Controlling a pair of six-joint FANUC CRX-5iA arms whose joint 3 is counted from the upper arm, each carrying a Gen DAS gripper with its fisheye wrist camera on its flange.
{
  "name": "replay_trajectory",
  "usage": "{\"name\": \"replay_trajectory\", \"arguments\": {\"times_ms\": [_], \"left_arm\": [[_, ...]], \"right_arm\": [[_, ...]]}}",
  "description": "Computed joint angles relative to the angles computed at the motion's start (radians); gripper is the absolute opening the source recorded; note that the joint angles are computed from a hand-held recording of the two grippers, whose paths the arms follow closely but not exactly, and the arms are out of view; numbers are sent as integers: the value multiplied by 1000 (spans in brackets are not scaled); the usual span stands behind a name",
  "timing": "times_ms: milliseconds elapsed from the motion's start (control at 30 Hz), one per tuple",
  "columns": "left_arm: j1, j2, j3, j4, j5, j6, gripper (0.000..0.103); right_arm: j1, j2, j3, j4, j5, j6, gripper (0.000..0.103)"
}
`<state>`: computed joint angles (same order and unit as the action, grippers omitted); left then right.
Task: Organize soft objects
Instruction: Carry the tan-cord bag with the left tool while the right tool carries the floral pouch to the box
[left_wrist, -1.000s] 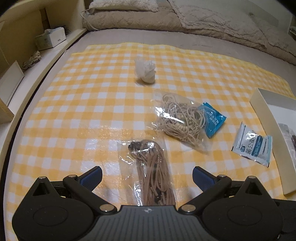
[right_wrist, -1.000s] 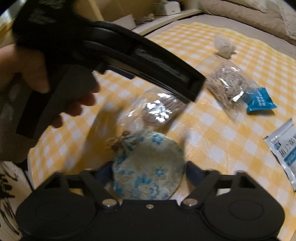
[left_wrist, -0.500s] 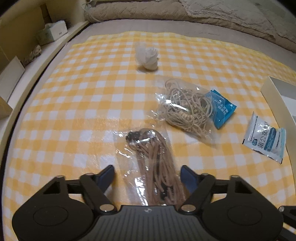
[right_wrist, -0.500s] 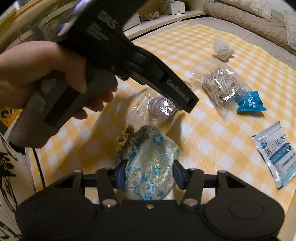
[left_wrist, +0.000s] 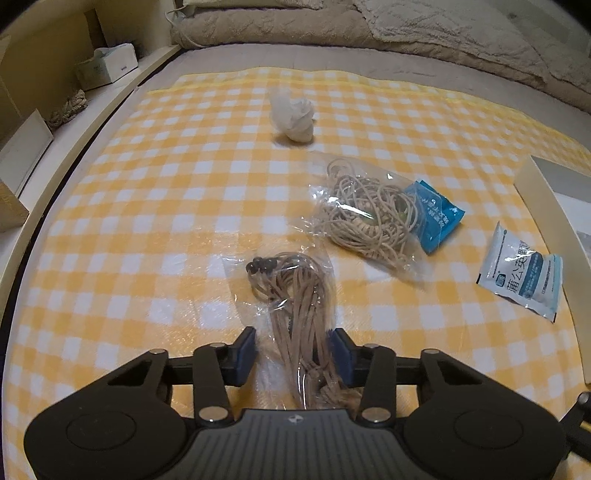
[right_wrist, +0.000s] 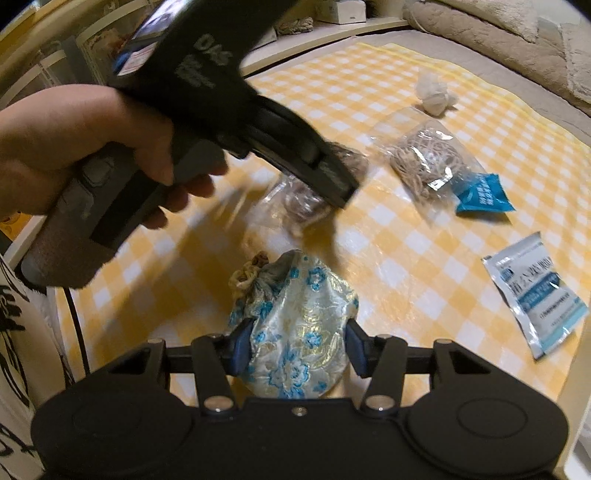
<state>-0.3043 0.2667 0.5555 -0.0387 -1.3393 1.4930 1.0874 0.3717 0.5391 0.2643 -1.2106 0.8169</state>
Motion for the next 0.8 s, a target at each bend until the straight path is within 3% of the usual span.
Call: {"name": "replay_trajectory", "arguments": {"times_ms": [233, 800], "left_arm": [[7, -52, -50, 29, 58, 10, 39], [-51, -139, -89, 106, 217, 26, 39]], "right_arm": [[8, -73, -97, 70, 20, -90, 53], [35, -223, -298, 397, 12, -415, 53]]}}
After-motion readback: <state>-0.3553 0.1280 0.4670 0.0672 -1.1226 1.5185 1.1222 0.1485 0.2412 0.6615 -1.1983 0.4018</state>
